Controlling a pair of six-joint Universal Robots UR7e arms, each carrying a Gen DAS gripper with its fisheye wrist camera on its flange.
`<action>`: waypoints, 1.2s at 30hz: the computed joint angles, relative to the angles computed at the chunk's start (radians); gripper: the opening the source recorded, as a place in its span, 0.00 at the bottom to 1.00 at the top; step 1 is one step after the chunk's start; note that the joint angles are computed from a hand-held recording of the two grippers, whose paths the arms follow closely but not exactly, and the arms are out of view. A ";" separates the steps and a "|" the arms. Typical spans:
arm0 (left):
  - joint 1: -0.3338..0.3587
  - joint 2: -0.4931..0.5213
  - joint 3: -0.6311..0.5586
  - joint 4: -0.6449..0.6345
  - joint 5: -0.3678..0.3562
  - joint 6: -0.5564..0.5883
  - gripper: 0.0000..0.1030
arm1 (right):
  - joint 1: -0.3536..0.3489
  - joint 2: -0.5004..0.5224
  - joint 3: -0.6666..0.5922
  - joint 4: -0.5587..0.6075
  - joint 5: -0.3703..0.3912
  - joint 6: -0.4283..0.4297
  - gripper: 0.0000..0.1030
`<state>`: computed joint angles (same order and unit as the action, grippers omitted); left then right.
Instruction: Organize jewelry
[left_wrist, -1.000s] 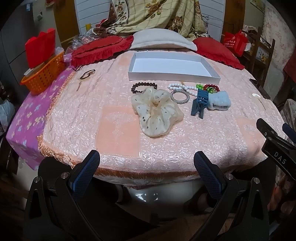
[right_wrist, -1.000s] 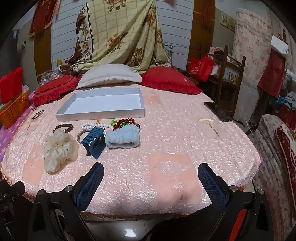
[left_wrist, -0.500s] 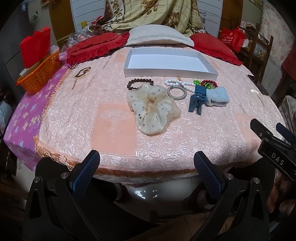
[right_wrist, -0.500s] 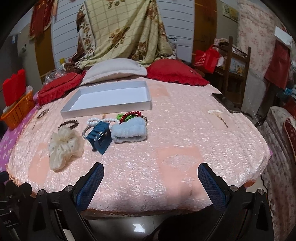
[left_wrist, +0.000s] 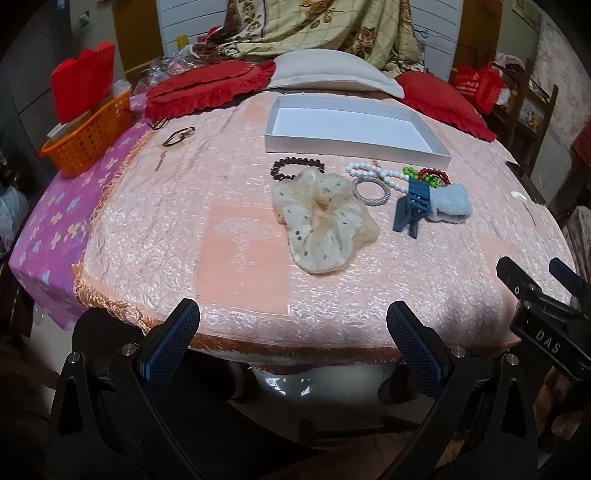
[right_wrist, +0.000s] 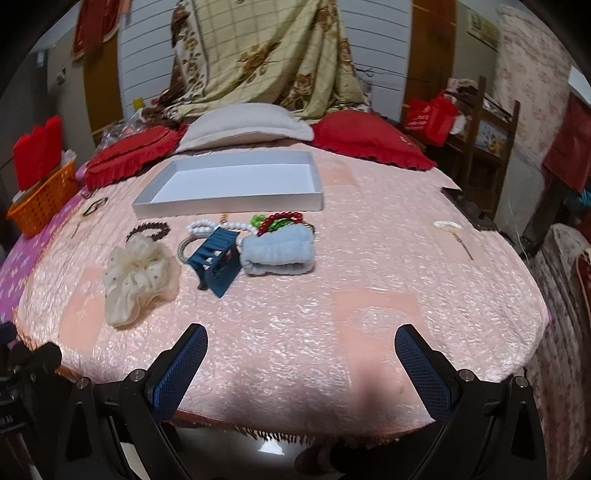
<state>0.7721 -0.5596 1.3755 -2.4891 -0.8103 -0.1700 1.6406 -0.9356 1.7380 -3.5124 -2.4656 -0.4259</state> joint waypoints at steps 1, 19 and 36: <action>0.001 -0.001 0.001 -0.002 0.000 -0.002 0.99 | 0.000 0.001 -0.002 -0.001 0.006 -0.008 0.98; 0.051 0.095 -0.180 0.027 0.003 0.086 0.99 | -0.131 -0.049 -0.131 0.283 0.242 0.076 0.77; 0.147 0.327 -0.610 0.278 -0.144 0.077 0.99 | -0.147 0.036 -0.283 0.545 0.537 0.120 0.67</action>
<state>0.9189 -0.2325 0.7652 -2.2107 -0.9538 -0.0930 1.4932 -0.9000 1.4552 -2.9674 -1.9286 -0.3062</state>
